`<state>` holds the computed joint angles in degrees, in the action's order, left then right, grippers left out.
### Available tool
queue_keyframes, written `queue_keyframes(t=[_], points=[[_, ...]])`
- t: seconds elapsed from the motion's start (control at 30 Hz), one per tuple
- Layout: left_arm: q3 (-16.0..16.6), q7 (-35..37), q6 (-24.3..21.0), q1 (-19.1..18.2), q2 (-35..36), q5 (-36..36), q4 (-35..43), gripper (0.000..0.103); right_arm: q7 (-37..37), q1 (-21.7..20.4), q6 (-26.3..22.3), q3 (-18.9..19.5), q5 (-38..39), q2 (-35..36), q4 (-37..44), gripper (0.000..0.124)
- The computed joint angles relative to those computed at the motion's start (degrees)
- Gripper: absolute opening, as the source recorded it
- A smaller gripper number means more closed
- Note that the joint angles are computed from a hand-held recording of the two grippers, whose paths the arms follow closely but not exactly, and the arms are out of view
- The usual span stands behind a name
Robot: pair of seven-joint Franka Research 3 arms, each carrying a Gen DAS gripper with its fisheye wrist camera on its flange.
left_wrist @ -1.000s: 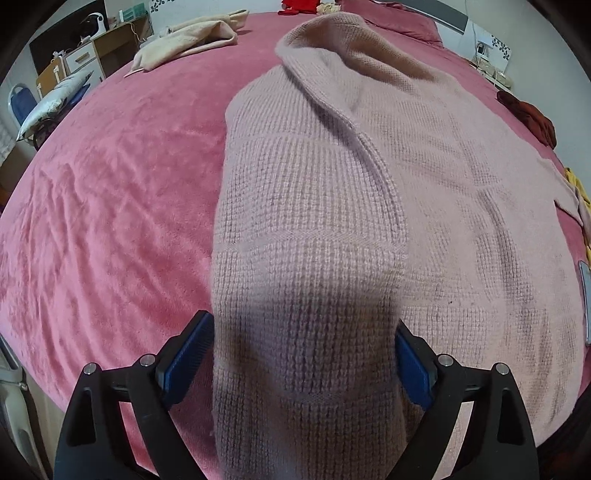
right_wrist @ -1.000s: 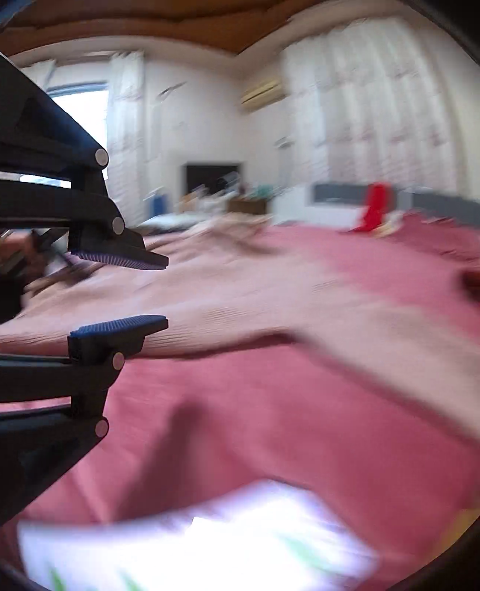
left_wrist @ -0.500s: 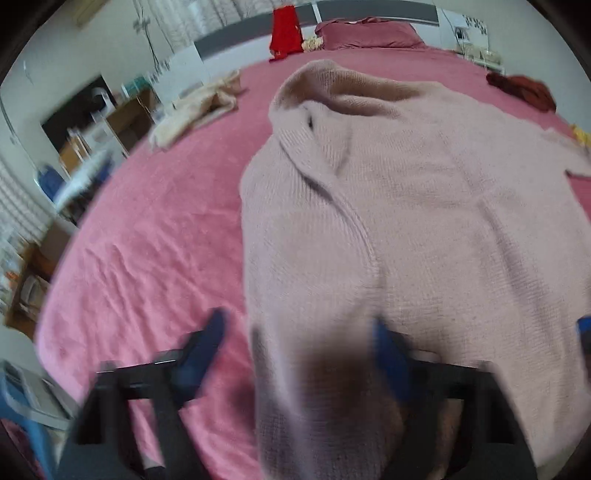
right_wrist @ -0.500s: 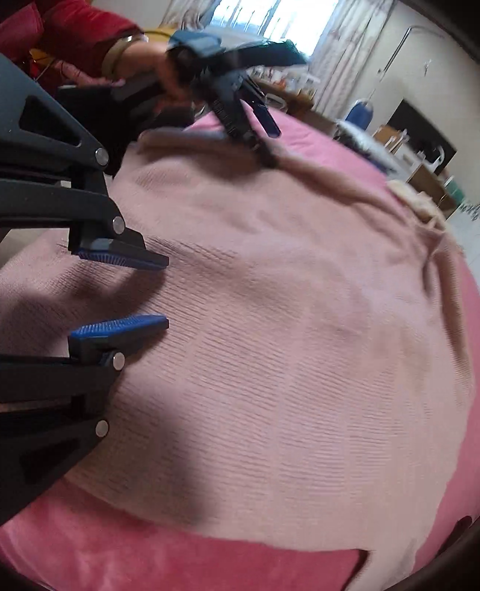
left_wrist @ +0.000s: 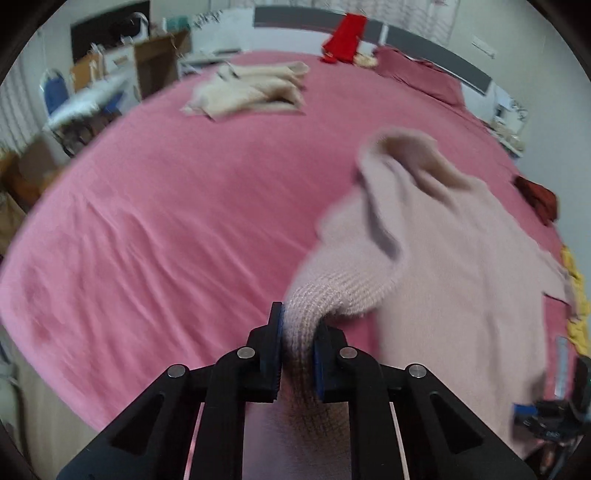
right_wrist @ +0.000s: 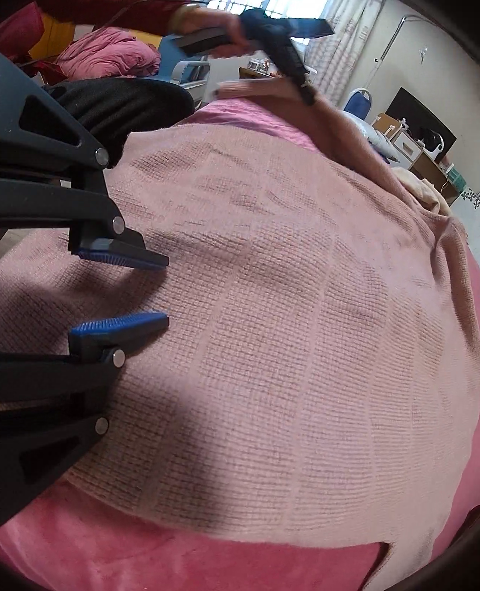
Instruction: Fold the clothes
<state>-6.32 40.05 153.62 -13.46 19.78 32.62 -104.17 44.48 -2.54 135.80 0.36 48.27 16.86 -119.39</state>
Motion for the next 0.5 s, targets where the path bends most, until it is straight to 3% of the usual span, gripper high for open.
queue_keyframes(t=[0.17, 0.3, 0.5], points=[[3.08, 4.2, -4.94, 2.55, 5.56, 1.78, 9.96, 0.014, 3.24, 0.17, -1.18, 0.04, -0.14, 1.18, 1.35, 0.024], [3.19, 7.96, -6.62, 6.72, 10.95, -3.48, 17.2, 0.014, 5.18, 1.6, 0.55, -0.03, -3.81, 0.88, 1.19, 0.024], [1.66, 13.14, -14.68, 11.48, 21.08, -14.04, 29.01, 0.018, 9.17, 1.67, -1.0, 0.07, -6.0, 2.3, 3.18, 0.024]])
